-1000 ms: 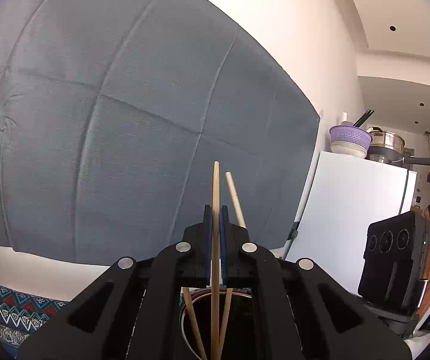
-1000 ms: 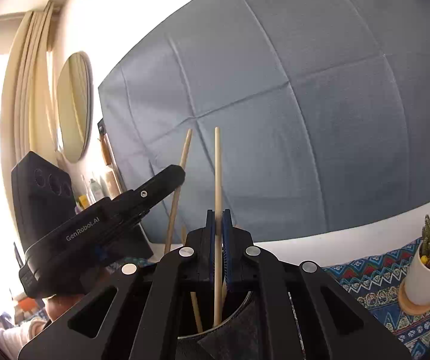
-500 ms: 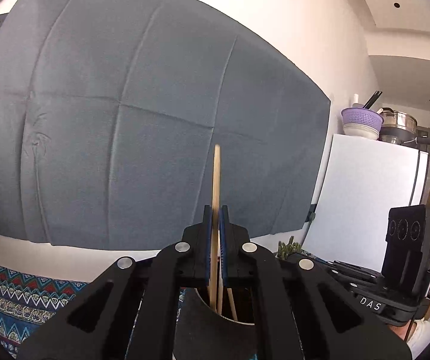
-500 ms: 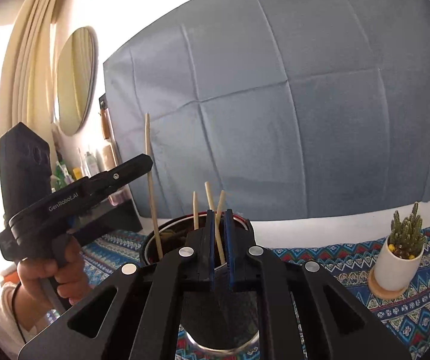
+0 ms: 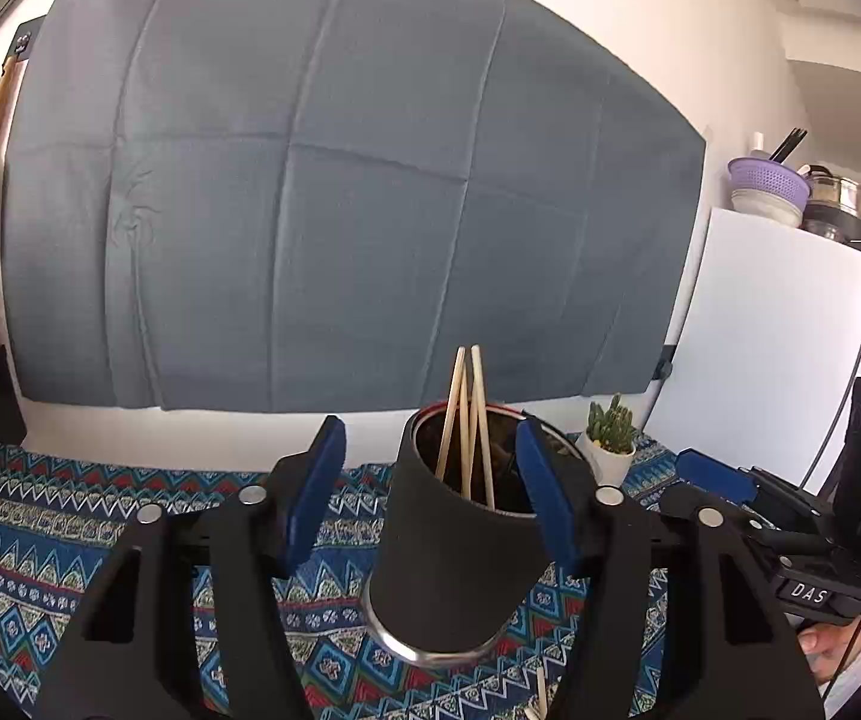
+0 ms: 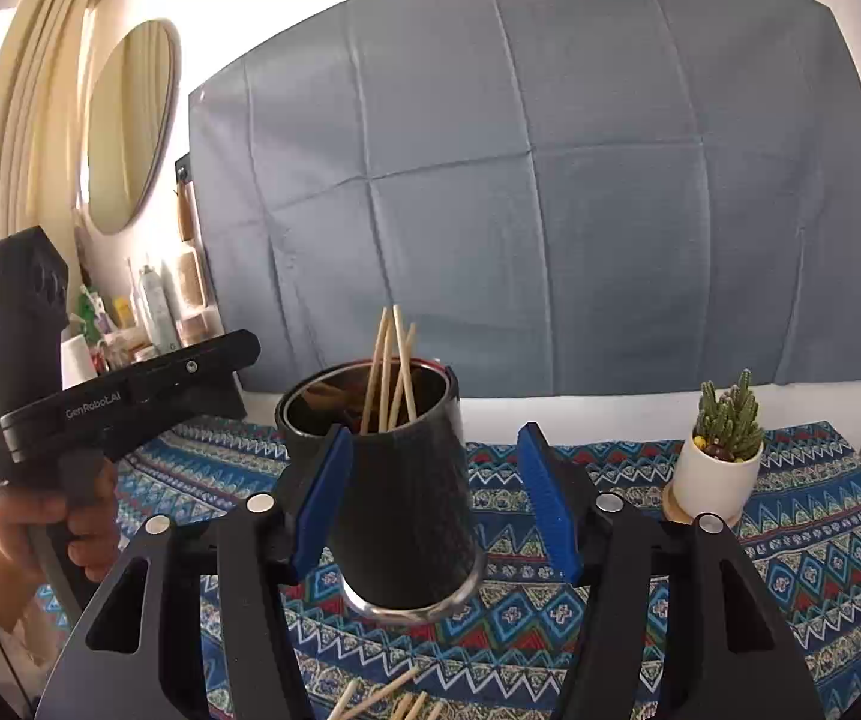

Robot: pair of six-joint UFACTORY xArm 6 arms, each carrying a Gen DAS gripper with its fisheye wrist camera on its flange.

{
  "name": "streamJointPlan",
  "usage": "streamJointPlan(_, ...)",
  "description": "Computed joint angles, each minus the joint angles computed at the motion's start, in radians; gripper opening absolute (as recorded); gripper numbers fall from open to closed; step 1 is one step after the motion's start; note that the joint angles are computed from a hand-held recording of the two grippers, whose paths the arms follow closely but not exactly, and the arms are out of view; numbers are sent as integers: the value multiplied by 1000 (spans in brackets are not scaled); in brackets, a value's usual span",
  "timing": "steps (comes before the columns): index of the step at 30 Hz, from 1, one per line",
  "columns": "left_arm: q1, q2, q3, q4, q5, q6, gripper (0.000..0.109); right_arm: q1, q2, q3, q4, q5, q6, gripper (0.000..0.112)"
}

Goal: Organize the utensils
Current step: 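Open both grippers to release the sticks into the holder, then move both open grippers back over the remaining wooden sticks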

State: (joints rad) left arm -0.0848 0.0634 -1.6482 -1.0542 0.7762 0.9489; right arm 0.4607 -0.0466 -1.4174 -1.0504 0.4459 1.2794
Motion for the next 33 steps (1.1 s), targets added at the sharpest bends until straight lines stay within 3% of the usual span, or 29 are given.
streamJointPlan(4, -3, -52, 70, 65, -24, -20, 87, 28, -38, 47, -5, 50, 0, 72)
streamJointPlan(7, 0, -80, 106, 102, -15, -18, 92, 52, -56, 65, -17, 92, -10, 86)
streamJointPlan(10, -5, -110, 150, 150, -35, -29, 97, 73, -63, 78, 9, 119, -53, 88)
streamJointPlan(20, 8, -152, 219, 287, 47, -55, 97, 127, -70, 88, 96, 232, -187, 89)
streamJointPlan(33, -12, -209, 355, 432, 69, -11, 97, 140, -95, 161, 327, 340, -360, 91)
